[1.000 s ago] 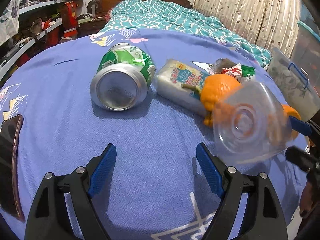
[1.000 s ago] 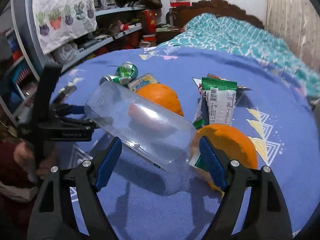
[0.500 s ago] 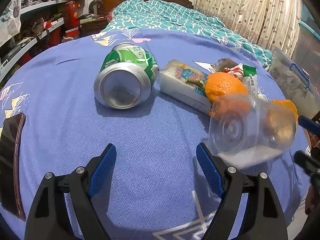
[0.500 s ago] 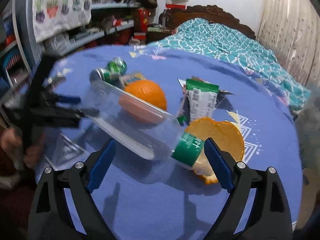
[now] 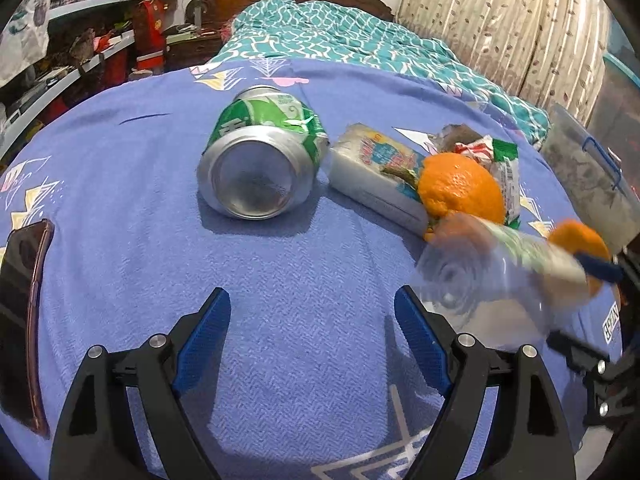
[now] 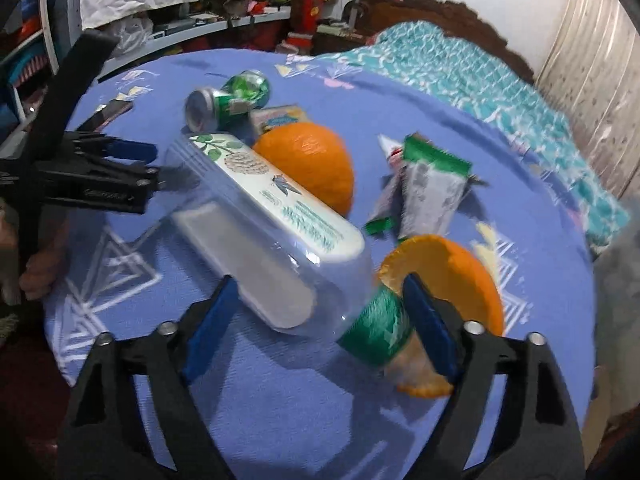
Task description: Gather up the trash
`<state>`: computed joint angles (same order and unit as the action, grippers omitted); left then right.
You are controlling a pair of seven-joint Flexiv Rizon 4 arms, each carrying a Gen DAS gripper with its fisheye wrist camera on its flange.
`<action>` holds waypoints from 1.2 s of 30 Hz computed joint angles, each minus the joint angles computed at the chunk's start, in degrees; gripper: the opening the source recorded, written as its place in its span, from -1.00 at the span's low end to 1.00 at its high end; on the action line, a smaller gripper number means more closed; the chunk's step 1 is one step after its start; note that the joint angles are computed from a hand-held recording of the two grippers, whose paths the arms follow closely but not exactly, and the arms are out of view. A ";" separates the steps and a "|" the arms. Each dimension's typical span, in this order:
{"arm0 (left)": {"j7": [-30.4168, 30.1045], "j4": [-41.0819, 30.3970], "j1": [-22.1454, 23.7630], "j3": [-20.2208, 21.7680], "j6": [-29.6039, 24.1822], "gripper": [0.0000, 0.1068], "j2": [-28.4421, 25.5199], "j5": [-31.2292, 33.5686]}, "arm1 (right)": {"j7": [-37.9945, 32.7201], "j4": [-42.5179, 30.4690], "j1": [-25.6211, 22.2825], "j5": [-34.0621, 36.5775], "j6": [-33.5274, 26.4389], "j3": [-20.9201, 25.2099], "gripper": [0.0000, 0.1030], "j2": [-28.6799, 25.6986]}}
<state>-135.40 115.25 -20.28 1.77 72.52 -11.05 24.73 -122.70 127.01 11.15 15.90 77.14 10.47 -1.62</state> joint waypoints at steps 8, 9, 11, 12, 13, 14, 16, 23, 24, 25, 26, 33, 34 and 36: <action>-5.20 1.22 0.56 0.78 0.83 0.50 1.29 1.54 | 17.19 1.86 2.01 -6.49 0.21 0.27 0.30 0.64; -5.78 1.39 0.66 0.84 1.00 0.50 1.45 1.73 | 18.21 1.29 2.19 -6.31 0.40 0.25 0.29 0.05; -6.24 2.26 1.29 0.73 2.31 0.50 1.77 1.20 | 20.43 -0.08 2.39 -6.59 0.49 0.20 0.28 -1.23; -6.13 2.55 1.58 0.62 2.88 0.50 1.82 0.86 | 21.42 -0.84 2.44 -6.73 0.51 0.24 0.27 -1.94; -5.96 3.01 1.86 0.53 3.64 0.50 1.94 0.45 | 22.07 -1.56 2.39 -6.66 0.49 0.36 0.27 -2.56; -6.05 3.09 1.87 0.53 3.77 0.51 1.99 0.39 | 23.14 -2.38 2.38 -6.68 0.65 0.42 0.27 -3.34; -6.05 3.04 1.90 0.50 3.88 0.51 1.93 0.30 | 23.75 -4.81 1.70 -4.36 -0.21 1.09 0.27 -4.83; -5.42 3.63 2.18 0.42 4.82 0.52 2.03 -0.39 | 16.30 -16.84 -4.68 16.97 -10.91 6.88 0.34 -8.84; -5.36 3.66 2.18 0.44 4.97 0.52 1.96 -0.49 | 11.76 -18.47 -6.11 22.13 -14.21 7.79 0.36 -8.75; -5.26 3.70 2.17 0.45 5.12 0.52 1.92 -0.61 | 8.99 -19.07 -6.67 25.43 -16.06 7.83 0.42 -8.39; -5.20 3.80 2.15 0.49 5.29 0.52 1.92 -0.71 | 7.52 -18.56 -6.54 27.45 -15.64 7.55 0.45 -7.63; -5.35 4.11 1.95 0.78 5.62 0.52 2.11 -0.90 | -0.24 -14.11 -6.82 40.68 -14.35 3.05 0.27 -1.52; -5.38 4.12 1.93 0.79 5.60 0.52 2.14 -0.87 | -0.10 -13.46 -6.36 40.80 -14.12 2.24 0.15 -1.28; -5.24 4.11 2.00 0.74 5.61 0.52 2.12 -0.95 | -0.38 -12.29 -5.55 41.50 -14.14 0.95 -0.01 -1.18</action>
<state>-140.64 119.36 -18.28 2.51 78.13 -8.94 23.77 -123.08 114.72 5.60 57.39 63.00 11.42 -2.79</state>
